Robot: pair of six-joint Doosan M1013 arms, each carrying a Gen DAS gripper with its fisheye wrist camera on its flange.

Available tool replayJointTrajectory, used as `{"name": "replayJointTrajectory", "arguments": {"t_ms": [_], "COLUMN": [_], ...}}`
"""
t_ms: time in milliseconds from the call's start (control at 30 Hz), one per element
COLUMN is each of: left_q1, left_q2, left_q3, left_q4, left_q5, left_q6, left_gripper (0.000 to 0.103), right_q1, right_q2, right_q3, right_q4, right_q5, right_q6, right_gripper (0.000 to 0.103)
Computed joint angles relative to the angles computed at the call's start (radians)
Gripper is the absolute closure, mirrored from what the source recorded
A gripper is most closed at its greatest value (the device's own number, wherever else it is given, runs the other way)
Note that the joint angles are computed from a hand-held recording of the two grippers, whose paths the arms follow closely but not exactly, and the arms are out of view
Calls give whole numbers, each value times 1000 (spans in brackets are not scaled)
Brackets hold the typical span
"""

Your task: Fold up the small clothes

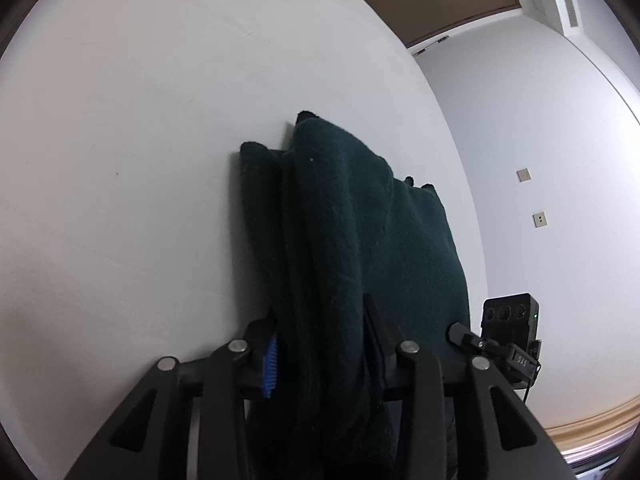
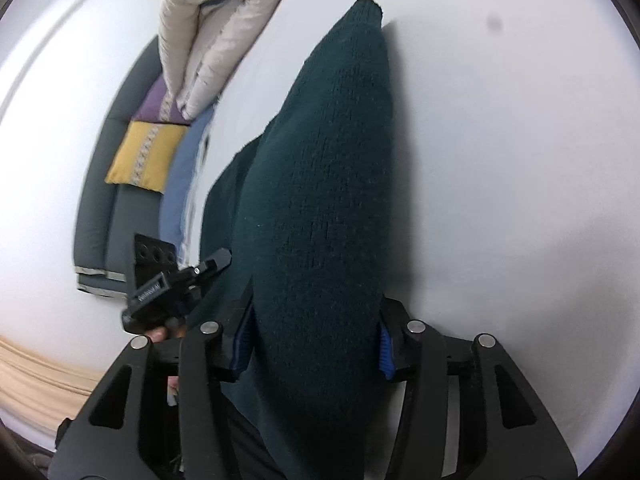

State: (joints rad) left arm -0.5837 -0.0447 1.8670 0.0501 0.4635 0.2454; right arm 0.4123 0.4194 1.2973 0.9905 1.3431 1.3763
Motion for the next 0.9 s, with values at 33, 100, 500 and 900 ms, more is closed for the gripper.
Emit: {"name": "replayJointTrajectory", "arguments": {"t_ms": [33, 100, 500, 900], "left_q1": [-2, -11, -185, -187], "left_q2": [1, 0, -35, 6], "left_q3": [-3, -11, -124, -55], "left_q4": [8, 50, 550, 494], "left_q5": [3, 27, 360, 191], "left_q6": [-8, -44, -305, -303], "left_gripper": [64, 64, 50, 51], "right_q1": [-2, -1, -40, -10], "right_q2": [-2, -10, -90, -81], "right_q3": [5, 9, 5, 42], "right_q4": [4, -7, -38, 47], "right_q5": [-2, -8, -113, 22], "right_q6": [-4, -2, -10, -71], "right_gripper": [58, 56, 53, 55]}}
